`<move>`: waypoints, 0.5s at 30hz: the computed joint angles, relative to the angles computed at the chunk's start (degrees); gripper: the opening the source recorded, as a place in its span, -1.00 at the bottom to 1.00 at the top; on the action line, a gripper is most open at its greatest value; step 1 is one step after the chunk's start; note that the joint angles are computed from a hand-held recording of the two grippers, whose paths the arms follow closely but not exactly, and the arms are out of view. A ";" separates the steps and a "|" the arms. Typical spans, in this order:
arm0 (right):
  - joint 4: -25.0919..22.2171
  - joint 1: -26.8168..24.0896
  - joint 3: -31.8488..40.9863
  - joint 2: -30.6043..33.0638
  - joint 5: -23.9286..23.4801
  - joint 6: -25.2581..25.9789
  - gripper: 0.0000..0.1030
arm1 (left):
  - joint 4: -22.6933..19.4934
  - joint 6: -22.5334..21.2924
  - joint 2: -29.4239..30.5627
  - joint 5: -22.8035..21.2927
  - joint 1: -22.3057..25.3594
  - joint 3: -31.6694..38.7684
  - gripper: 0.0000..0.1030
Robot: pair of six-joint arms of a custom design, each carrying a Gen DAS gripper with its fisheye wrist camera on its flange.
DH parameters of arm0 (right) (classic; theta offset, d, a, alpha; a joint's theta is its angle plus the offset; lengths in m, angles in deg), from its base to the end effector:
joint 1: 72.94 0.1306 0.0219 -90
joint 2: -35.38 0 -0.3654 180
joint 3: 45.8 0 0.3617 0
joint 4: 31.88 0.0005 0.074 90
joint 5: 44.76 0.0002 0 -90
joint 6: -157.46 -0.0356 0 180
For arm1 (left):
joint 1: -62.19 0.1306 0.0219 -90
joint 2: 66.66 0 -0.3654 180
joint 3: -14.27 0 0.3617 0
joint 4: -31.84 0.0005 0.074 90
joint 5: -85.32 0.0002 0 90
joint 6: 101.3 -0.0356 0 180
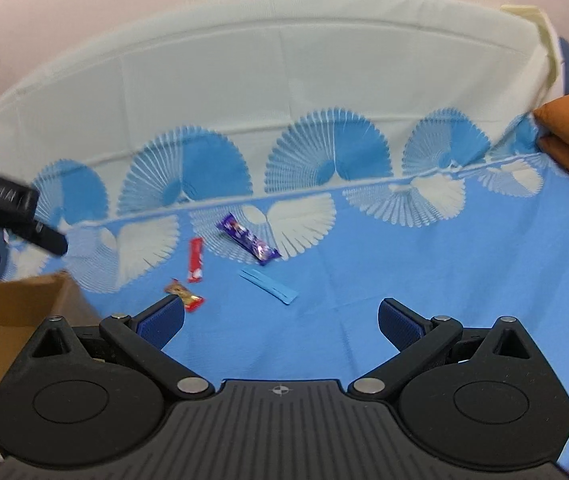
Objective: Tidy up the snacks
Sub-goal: 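Grasp the red stick pack with left tool while right tool grasps the blue ice-pop stick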
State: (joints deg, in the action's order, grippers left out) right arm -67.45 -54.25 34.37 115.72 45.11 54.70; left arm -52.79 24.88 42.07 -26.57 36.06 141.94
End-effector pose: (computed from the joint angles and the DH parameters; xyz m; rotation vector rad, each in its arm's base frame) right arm 0.3896 0.1313 0.4256 -0.1157 2.2088 0.3096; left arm 0.4772 -0.2198 0.4964 -0.3334 2.5633 0.1396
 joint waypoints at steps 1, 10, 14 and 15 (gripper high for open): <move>0.67 -0.28 0.75 2.03 -0.40 0.83 1.00 | 0.66 -0.56 2.21 -0.50 0.75 1.52 1.00; 5.20 -2.74 11.15 21.74 -6.29 6.93 1.00 | -5.62 -4.24 27.71 7.01 8.25 28.10 1.00; 4.15 -2.83 17.92 30.34 -9.03 7.68 1.00 | -7.52 -4.49 36.20 8.51 9.72 38.28 1.00; 4.06 -2.56 19.23 32.11 -8.87 8.18 1.00 | -10.83 -5.00 40.34 9.20 9.99 45.09 1.00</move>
State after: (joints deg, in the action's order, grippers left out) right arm -63.39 -56.81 53.60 147.83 36.24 62.88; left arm -63.62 19.88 82.41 -17.36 46.05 187.04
